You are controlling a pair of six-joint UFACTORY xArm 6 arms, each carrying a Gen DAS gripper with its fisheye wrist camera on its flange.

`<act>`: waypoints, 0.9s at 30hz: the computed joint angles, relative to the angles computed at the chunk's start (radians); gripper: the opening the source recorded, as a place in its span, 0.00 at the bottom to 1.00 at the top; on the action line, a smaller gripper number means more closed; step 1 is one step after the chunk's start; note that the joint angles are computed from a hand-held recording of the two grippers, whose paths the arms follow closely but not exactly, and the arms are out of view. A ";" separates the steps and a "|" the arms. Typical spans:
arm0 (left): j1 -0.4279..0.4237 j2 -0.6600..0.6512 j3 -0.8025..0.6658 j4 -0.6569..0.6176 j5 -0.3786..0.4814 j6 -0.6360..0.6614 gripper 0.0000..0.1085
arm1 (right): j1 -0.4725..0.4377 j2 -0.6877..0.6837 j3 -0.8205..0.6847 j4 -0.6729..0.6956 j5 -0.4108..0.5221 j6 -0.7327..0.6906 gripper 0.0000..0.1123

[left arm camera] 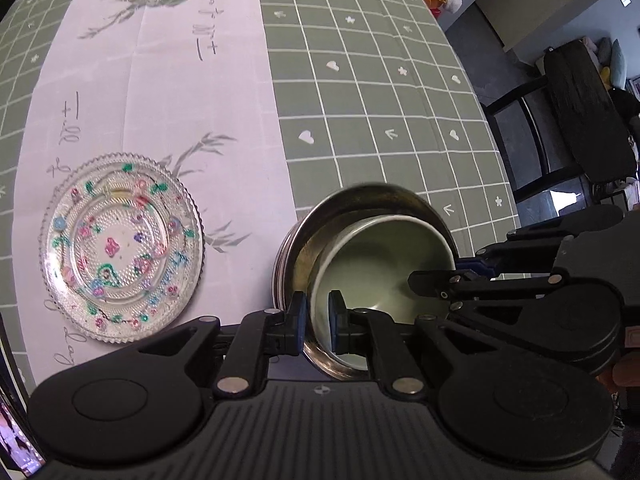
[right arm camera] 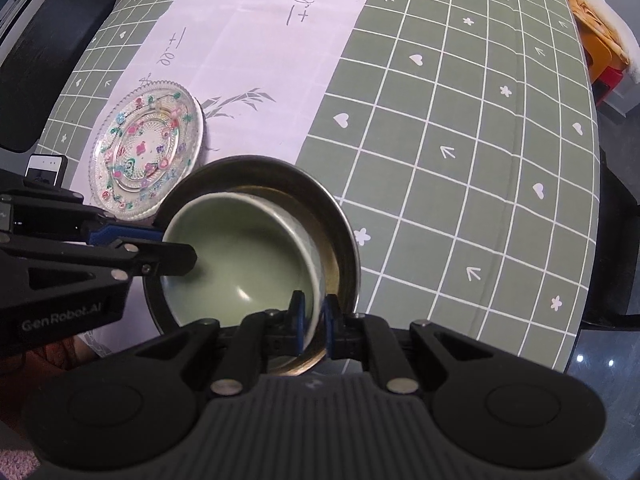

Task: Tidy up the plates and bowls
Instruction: 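Carry the green bowl with the right tool and lower it into the steel bowls, then grip the stacked bowls' rim with the right tool and lift the stack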

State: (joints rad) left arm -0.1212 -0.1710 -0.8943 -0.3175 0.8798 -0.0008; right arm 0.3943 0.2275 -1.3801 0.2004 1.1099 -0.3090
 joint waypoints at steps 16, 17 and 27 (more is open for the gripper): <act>0.023 -0.084 0.037 -0.015 -0.047 0.065 0.28 | 0.002 -0.050 -0.008 0.007 -0.006 -0.030 0.31; 0.022 -0.093 0.046 -0.018 -0.061 0.076 0.29 | -0.001 -0.056 -0.007 0.016 -0.010 -0.033 0.31; 0.021 -0.184 0.194 -0.163 -0.249 0.179 0.59 | -0.031 -0.098 0.073 0.083 -0.095 -0.016 0.48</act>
